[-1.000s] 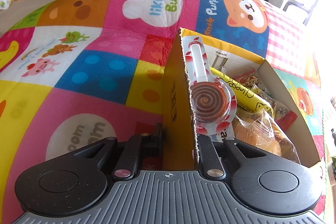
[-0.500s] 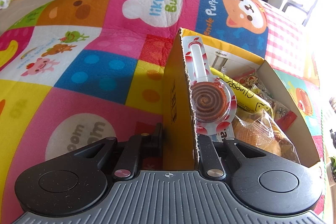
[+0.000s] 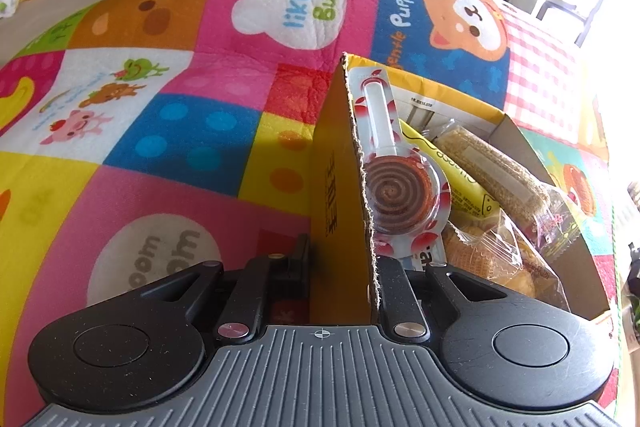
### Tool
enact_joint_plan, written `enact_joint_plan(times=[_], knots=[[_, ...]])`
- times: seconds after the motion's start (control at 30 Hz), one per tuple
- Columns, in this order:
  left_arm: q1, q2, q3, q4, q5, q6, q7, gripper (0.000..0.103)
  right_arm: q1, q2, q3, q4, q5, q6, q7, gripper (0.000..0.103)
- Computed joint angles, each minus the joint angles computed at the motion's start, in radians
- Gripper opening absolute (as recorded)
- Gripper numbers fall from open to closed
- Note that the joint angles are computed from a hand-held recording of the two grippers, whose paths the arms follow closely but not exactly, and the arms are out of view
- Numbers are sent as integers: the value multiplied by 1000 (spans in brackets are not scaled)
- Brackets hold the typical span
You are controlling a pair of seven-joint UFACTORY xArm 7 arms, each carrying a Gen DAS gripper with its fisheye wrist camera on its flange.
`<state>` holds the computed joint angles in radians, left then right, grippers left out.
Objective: Organize objects
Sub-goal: 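Carry the grain stick into the yellow box and open the right gripper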
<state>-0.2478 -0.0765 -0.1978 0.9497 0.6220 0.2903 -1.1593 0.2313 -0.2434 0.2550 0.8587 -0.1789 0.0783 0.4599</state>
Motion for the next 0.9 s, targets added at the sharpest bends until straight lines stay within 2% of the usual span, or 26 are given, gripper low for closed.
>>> enact_joint_plan(times=[0.07,0.1,0.13,0.2,0.27,0.33,0.4,0.43,0.47,0.53,0.57,0.63,0.7,0.77,0.83,0.9], knots=[[-6,7,-1,15,-12,24,18,16,54,-21,-30,-52,12,26,-81,47],[-12,14,-1,29,-25,41,38,15,49,-28,-16,-73,-7,29,-95,51],[-18,26,-1,47,-33,57,56,15,18,-37,23,-95,-49,27,-81,51],[-36,74,0,114,-46,100,96,15,-108,-24,145,-88,-176,32,26,51],[-65,159,9,226,-21,157,140,15,-211,5,233,-58,-306,33,147,51],[-93,245,33,334,-2,183,186,14,-278,61,280,0,-408,47,273,51],[-108,316,56,434,-23,226,258,16,-366,122,350,83,-597,103,465,51],[-118,335,74,461,-17,239,272,22,-378,151,354,115,-656,119,528,51],[-132,350,99,481,6,249,269,36,-379,178,350,142,-699,126,576,51],[-159,361,159,486,73,241,221,55,-362,231,327,189,-718,128,599,51],[-156,360,172,478,76,221,214,58,-349,255,316,208,-715,128,595,51],[-150,360,191,465,71,189,193,58,-318,293,294,242,-753,134,614,51],[-158,363,208,468,94,186,163,58,-269,322,264,284,-886,186,709,51],[-152,371,190,495,53,230,215,58,-224,346,236,320,-971,243,771,51],[-166,347,186,491,54,272,239,54,-204,349,215,322,-926,253,754,51],[-188,288,201,431,159,239,172,54,-192,311,193,285,-884,235,735,54]])
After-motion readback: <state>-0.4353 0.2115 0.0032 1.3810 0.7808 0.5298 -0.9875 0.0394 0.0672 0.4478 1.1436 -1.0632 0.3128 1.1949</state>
